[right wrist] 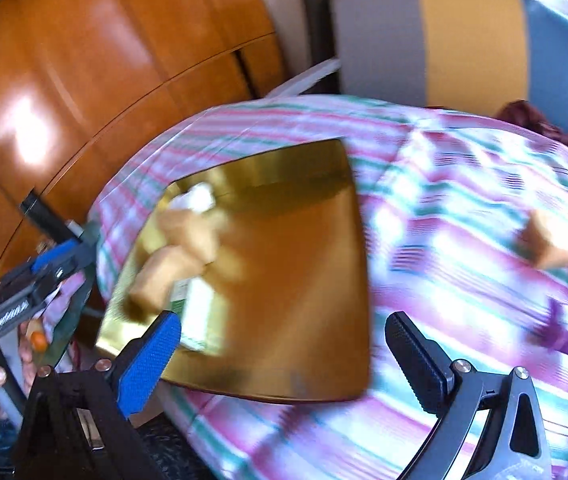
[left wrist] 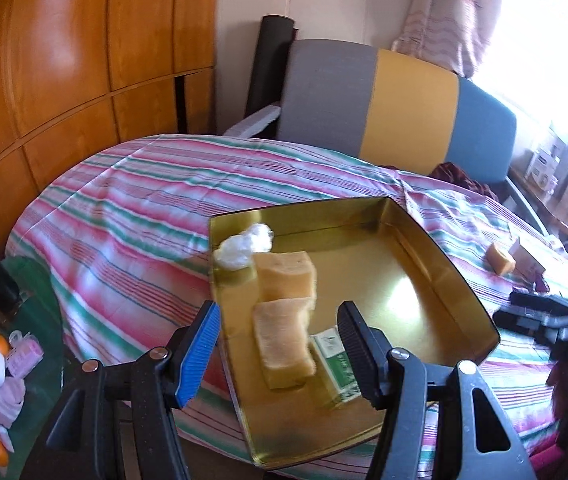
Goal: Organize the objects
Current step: 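Carry the green-white box into the gold tray and open the right tool, then move both tools back toward the remaining items on the cloth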
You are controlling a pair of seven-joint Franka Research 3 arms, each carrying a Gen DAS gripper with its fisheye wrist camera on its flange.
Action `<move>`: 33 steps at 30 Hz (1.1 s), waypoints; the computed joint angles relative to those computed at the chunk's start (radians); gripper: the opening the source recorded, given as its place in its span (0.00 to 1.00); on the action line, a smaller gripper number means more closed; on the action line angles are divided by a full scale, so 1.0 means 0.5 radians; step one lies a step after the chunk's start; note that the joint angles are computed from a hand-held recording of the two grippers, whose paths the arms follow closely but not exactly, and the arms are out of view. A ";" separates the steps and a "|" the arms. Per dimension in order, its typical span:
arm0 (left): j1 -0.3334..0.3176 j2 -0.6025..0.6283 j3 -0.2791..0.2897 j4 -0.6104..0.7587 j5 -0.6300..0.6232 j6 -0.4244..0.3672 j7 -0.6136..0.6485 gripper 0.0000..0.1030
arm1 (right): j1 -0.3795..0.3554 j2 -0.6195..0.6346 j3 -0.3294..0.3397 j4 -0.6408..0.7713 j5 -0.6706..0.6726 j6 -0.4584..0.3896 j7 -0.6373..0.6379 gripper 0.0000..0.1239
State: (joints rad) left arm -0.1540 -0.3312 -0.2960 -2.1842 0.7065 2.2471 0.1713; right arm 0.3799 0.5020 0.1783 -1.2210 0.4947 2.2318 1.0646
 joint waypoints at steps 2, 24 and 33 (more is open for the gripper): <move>-0.007 0.034 0.000 0.031 -0.002 0.014 0.028 0.60 | -0.024 0.003 -0.041 0.017 -0.019 0.038 0.046 0.83; -0.174 0.642 0.104 0.571 -0.319 0.535 0.635 0.60 | -0.393 0.215 -0.422 0.231 -0.424 0.501 1.404 0.83; -0.272 1.170 0.074 1.201 -0.790 0.471 1.217 0.60 | -0.527 0.224 -0.307 0.251 -0.320 0.440 1.532 0.83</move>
State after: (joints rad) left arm -0.2898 0.2538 -0.2591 -1.5837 0.3115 2.4825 0.7800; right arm 0.1165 0.6140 0.0246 -1.0955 0.3347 2.4517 1.8307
